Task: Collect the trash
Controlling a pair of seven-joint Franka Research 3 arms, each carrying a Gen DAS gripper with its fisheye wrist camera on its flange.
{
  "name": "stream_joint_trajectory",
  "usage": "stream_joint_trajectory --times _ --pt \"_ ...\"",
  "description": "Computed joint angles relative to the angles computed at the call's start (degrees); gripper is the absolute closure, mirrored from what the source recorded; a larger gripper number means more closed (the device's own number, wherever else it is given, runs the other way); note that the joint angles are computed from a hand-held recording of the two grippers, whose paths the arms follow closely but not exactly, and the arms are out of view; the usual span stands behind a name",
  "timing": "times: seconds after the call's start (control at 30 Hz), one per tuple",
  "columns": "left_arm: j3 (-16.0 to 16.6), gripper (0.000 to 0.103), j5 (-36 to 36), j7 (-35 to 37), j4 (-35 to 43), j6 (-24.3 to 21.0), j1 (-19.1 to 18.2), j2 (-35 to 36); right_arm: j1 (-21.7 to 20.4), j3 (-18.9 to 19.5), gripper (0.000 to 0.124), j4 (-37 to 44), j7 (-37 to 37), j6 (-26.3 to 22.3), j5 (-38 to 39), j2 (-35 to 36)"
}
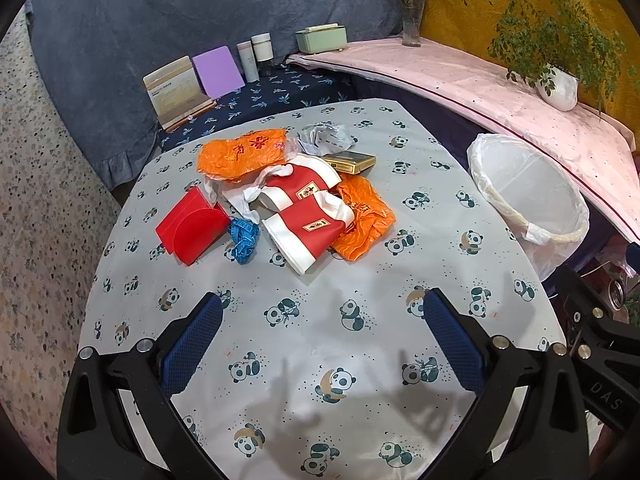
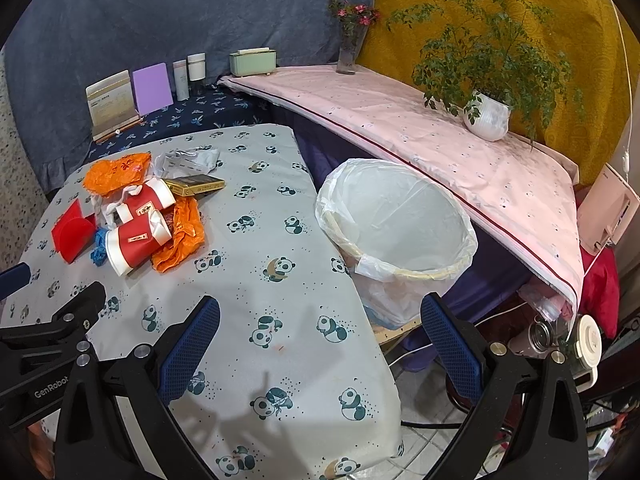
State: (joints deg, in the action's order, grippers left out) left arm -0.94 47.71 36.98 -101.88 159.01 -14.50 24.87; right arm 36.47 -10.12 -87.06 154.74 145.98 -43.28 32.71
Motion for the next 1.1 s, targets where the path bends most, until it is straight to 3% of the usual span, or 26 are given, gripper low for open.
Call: stream_joint_trajectory --times 0.5,0.8,1.1 --pt "-0.1 0.007 -1.0 0.2 0.1 0.8 0.4 0.2 0.3 -0.3 0.028 0.9 0.9 -1.2 -0.7 0.5" --pt "-0.7 0.007 -6.0 4.1 0.6 1.5 2.7 1.2 0.4 -0.2 0.028 4.0 0.7 -1.9 -0.5 2.5" --pt "3.0 0.007 -8.1 0.4 3.0 2.5 5.0 3.6 0.4 0.0 0.028 13.9 -4.5 -2.1 4.5 9.8"
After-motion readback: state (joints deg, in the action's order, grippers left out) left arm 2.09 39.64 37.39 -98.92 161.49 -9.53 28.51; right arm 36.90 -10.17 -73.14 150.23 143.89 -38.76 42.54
